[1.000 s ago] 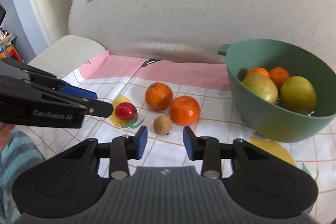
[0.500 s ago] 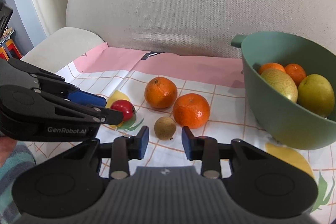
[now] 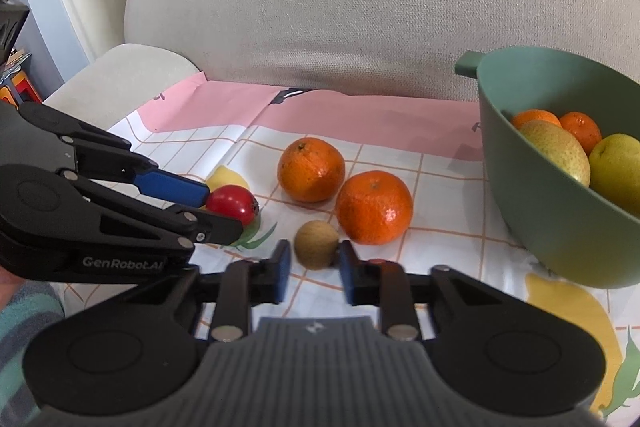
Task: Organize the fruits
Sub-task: 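Grasp another red tomato with the left tool while the right tool grasps a kiwi, then carry the tomato and kiwi into the green colander and lower them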
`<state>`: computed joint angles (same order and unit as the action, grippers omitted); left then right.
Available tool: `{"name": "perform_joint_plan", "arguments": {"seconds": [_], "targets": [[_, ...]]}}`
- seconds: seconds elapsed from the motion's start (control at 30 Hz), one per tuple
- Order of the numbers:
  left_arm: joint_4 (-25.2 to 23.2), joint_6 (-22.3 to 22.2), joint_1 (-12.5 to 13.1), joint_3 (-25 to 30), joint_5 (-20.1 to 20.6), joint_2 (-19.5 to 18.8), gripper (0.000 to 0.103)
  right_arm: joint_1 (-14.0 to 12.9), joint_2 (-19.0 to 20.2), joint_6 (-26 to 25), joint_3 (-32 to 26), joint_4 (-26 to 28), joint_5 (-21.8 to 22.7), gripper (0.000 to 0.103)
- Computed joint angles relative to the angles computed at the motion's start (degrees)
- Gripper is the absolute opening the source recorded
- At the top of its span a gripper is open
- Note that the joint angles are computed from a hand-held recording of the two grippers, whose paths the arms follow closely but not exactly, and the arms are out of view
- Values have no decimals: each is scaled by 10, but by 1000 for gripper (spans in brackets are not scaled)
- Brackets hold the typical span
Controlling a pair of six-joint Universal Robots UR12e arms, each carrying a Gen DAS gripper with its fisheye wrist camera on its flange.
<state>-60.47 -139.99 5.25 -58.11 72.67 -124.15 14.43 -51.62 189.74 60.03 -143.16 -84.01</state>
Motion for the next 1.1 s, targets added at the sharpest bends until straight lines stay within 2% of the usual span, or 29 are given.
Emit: {"name": "perform_joint_plan", "arguments": {"seconds": [0.17,0.37,0.53,0.93,1.1], "targets": [[15,25,-4,-5,10,0,48,-1,-7,1,5,4,-3,21],[13,24,-8,-1,20,-4,48,-2,-12,6,12,10,-7,21],[20,23,-8,-7,22,-3,39,-2,-11,2,13,6,-7,21],[11,-41,-8,-11,17,9,38,0,-18,-2,20,0,-16,21],[18,-64,-5,-24,-4,26,38,-2,-28,3,32,-8,-18,21]]}}
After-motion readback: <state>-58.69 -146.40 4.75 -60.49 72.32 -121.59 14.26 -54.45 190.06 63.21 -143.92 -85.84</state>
